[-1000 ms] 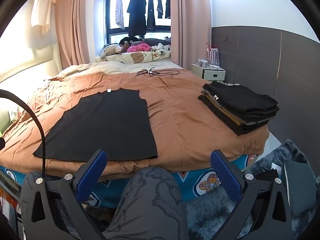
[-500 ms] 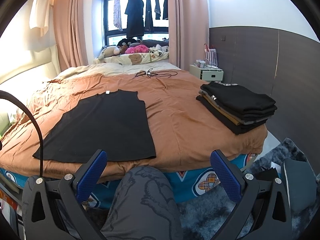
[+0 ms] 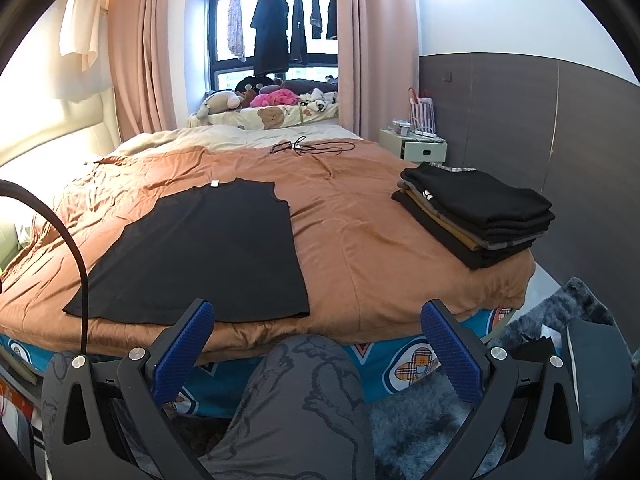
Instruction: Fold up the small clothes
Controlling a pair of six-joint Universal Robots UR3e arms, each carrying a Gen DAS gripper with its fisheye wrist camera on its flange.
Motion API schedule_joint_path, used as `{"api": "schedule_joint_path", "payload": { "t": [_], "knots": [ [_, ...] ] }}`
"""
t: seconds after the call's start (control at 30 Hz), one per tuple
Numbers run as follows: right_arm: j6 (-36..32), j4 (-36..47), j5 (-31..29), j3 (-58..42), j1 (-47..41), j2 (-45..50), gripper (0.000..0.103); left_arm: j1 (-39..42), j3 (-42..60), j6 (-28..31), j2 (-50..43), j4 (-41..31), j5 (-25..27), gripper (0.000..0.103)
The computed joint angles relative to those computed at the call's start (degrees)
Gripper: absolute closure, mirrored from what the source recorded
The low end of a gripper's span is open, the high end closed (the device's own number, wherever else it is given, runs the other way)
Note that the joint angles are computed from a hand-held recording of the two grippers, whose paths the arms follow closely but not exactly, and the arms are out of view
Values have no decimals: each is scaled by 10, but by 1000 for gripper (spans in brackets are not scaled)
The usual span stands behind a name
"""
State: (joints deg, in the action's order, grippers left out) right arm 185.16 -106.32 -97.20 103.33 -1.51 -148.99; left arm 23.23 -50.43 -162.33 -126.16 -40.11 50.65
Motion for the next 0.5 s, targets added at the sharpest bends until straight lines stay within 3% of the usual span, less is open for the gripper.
{"api": "schedule_joint_path", "payload": {
  "t": [0.13,0.33,0.5],
  "knots": [
    [-18,19,34,-4,-38,-14,0,1,3,-2,-2,-1,0,0],
    [11,-9,-18,6,23,8,0,0,11,0,-7,-8,6,0],
    [15,-9,-22,7,28,9,0,1,7,-1,-7,-5,7,0]
  ]
}}
